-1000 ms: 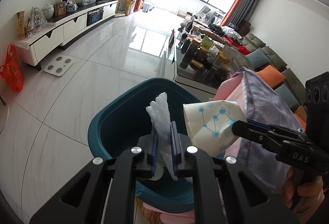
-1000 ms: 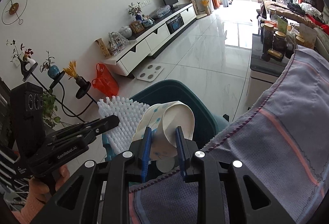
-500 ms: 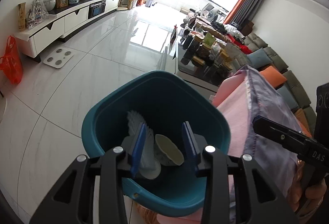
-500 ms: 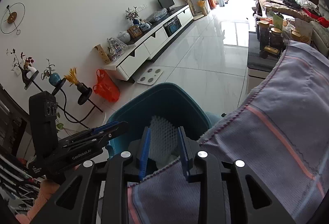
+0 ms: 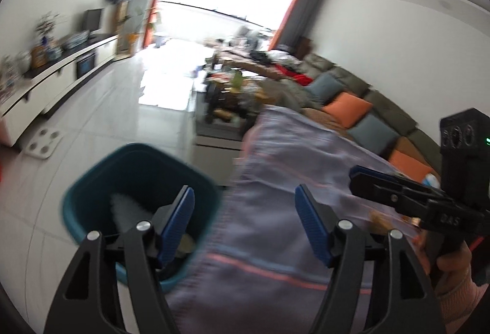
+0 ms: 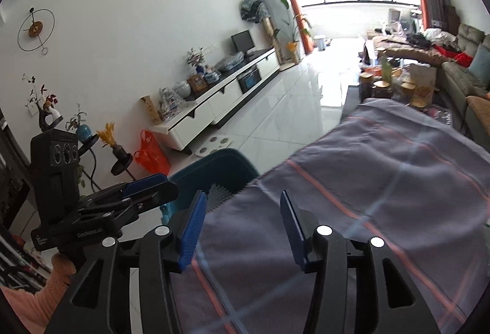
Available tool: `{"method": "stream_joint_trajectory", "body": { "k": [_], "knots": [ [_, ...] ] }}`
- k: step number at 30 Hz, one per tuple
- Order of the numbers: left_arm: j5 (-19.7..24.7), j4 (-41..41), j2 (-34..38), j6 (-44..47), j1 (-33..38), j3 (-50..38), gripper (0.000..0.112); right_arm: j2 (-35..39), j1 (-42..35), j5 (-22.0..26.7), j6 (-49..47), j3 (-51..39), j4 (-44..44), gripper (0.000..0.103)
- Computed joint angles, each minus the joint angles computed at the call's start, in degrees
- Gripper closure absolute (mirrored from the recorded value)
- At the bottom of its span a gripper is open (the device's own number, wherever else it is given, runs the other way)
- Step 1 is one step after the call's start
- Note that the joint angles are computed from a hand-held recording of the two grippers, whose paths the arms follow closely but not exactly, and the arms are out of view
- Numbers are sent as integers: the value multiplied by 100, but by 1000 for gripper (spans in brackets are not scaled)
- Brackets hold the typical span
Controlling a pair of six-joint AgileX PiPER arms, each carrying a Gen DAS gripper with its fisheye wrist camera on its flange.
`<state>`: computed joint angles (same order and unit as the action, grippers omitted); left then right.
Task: Collect trash
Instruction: 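Return both tools over the table toward the gold foil wrappers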
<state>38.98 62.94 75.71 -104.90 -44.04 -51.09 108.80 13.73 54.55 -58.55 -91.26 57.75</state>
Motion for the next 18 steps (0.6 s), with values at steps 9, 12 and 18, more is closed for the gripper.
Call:
{"method": "stream_joint_trajectory", "body": {
  "k": [9,12,18],
  "knots": [
    [-906,-53,1473,287,-546,-1248,36,-611,-1243,-178,-501,1025,220,47],
    [-1236,-332,1942,554,-564,-1638,36,-694,-1573,-275,-589,1270,243,46],
    [-1530,-1241,2606,1510,-559,-2301,36,-681,-2117,-334,-855,1590,330,46]
  ]
}}
